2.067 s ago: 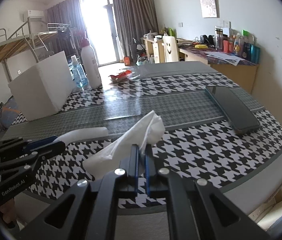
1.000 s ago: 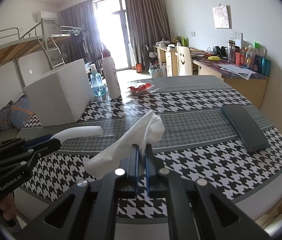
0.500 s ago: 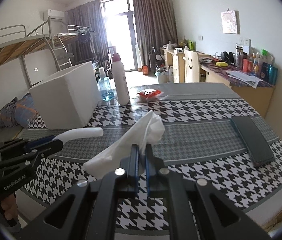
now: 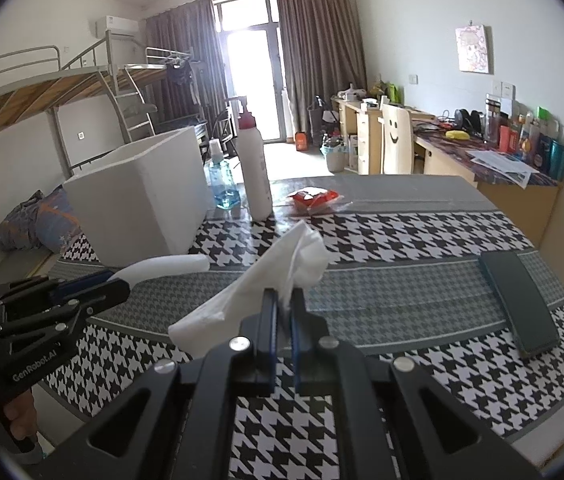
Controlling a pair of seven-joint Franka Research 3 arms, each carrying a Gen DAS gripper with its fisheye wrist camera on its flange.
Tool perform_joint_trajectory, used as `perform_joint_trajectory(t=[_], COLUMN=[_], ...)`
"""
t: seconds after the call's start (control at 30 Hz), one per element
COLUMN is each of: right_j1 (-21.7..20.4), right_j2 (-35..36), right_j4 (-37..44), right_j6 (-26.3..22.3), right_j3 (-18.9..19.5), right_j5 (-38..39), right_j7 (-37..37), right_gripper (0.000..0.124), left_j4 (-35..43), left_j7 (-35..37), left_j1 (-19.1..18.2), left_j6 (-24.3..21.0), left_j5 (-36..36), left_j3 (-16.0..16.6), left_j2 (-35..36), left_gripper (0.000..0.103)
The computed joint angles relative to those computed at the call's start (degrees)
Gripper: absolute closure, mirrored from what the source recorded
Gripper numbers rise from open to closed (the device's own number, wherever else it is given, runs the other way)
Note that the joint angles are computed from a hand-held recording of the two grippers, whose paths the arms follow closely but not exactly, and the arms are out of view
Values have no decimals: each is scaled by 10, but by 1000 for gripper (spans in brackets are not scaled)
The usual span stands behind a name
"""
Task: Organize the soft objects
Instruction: 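Lift and carry the tissue and paper strip with both tools toward the foam box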
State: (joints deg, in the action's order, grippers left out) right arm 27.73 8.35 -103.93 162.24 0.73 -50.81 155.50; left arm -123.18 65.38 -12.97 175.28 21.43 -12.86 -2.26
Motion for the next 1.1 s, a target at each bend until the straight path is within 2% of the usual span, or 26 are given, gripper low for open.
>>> perform_joint_trajectory(t=[0.6, 1.1], right_j1=[13, 21], right_j2=[24, 36], right_j4=[47, 79], right_j6=[16, 19], right_j3=[-12, -25], right_j5=[39, 81], right_j7=[-56, -106], right_gripper=[116, 116], left_j4=[30, 57], left_j7=[-40, -47], left_j1=[13, 21], left_j6=[-6, -14], left_j5=[58, 78], left_j3=[2, 4], left_j2=[3, 0], left_gripper=[85, 85])
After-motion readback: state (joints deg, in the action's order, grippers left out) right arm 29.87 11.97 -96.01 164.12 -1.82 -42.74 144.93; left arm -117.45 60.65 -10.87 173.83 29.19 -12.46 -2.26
